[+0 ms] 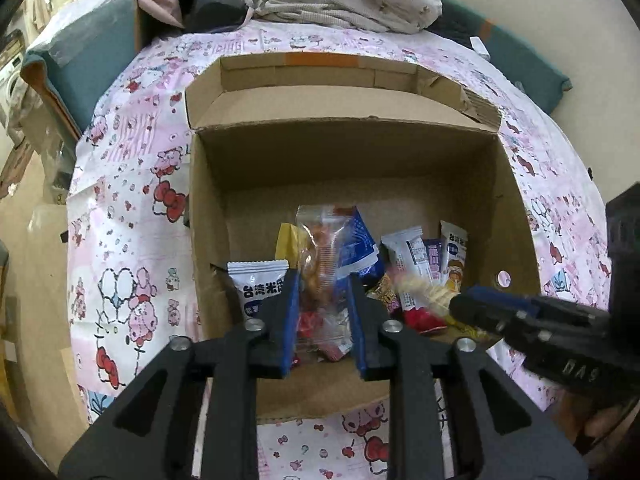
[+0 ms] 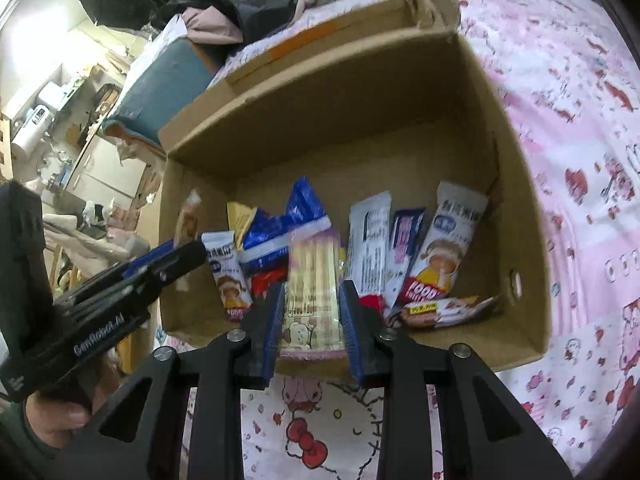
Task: Organize snacks
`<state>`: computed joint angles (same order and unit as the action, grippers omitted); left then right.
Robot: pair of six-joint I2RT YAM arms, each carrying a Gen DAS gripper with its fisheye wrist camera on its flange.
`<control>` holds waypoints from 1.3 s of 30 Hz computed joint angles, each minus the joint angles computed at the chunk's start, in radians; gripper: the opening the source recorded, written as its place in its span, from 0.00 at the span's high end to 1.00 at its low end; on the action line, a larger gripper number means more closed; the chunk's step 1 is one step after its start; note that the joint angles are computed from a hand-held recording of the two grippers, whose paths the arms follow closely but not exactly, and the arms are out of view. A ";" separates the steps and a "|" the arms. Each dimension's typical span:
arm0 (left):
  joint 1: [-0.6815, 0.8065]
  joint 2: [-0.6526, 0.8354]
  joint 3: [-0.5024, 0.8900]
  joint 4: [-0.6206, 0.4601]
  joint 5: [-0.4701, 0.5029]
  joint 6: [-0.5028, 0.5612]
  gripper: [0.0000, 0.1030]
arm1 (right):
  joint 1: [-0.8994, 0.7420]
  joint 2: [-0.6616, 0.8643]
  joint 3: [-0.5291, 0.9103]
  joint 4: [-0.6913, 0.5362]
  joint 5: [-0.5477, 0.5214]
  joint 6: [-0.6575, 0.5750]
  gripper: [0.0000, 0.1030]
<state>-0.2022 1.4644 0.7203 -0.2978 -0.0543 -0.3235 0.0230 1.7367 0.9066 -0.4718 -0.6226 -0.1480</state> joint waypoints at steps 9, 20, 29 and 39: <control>-0.034 -0.233 -0.071 -0.043 -0.062 -0.019 0.18 | -0.084 -0.178 -0.088 0.067 -0.066 0.040 0.08; -0.105 -0.507 -0.158 -0.169 -0.234 -0.092 0.18 | -0.179 -0.493 -0.241 0.025 -0.057 0.017 0.00; -0.191 -0.760 -0.195 -0.373 -0.330 -0.191 0.10 | -0.232 -0.779 -0.353 -0.070 -0.044 -0.033 0.00; -0.361 -0.852 -0.219 -0.488 -0.449 -0.324 0.00 | -0.147 -0.906 -0.416 -0.070 0.069 -0.004 0.00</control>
<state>-0.5629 0.6120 0.5018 -0.7854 -0.5030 -0.6478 -0.1243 0.8308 0.4905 -0.5421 -0.5536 -0.1524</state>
